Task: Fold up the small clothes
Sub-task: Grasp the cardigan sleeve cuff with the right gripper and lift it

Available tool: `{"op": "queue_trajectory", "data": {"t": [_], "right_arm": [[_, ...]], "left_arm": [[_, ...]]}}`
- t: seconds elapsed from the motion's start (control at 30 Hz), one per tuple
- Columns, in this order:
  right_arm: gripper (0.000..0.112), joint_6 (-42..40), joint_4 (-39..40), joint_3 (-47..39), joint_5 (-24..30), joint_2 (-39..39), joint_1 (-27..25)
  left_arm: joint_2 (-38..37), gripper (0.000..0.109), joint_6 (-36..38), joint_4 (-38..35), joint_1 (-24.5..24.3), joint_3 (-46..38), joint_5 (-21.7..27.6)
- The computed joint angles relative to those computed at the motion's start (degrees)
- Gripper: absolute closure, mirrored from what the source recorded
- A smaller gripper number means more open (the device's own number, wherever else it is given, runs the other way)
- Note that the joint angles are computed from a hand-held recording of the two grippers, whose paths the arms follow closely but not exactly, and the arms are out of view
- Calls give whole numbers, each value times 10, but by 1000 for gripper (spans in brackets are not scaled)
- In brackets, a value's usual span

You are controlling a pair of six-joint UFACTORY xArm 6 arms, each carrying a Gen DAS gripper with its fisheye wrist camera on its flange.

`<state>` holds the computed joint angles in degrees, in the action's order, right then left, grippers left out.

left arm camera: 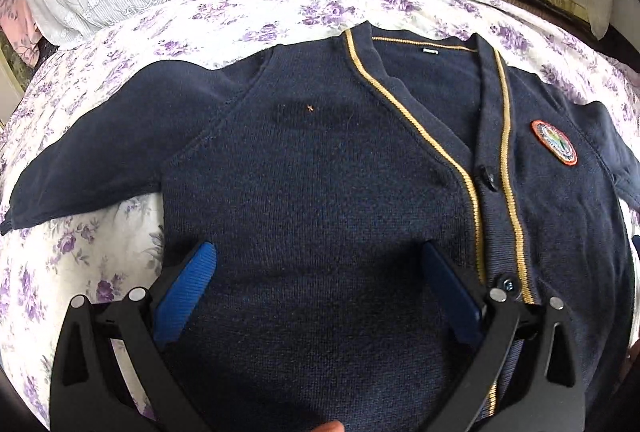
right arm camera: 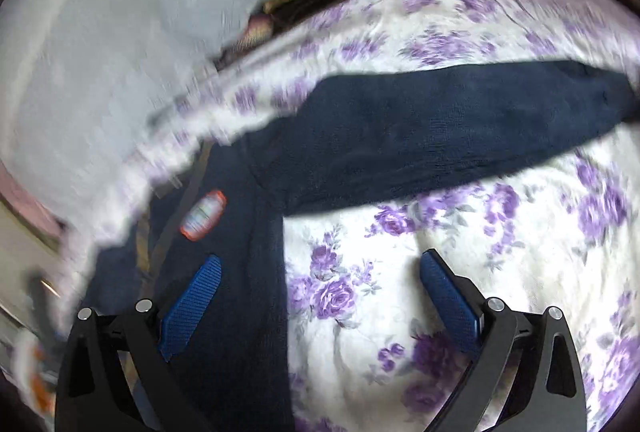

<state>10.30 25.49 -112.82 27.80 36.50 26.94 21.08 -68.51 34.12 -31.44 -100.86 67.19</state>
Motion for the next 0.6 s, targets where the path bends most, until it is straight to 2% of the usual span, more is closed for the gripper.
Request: {"op": "queue_trajectory", "data": {"t": [0.07, 0.17, 0.23, 0.3, 0.4, 0.5, 0.6], "right_arm": [[13, -22, 90, 46, -44, -27, -8], [13, 1, 165, 95, -120, -51, -24], [13, 12, 200, 94, -140, -46, -35], [13, 14, 246, 64, -137, -27, -46], [13, 75, 193, 3, -116, 13, -62], [13, 114, 170, -38, -155, 49, -68], [13, 223, 43, -118, -152, 108, -80]], "left_arm": [[-4, 9, -3, 2, -1, 5, -2], [-5, 9, -3, 1, -2, 6, -2], [-6, 9, -3, 1, -1, 7, -2], [-7, 9, -3, 1, -2, 8, -2], [-4, 9, -1, 1, 0, 4, 0], [-4, 9, 0, 1, 0, 3, 0], [-2, 9, 0, 2, 0, 2, 1]]}}
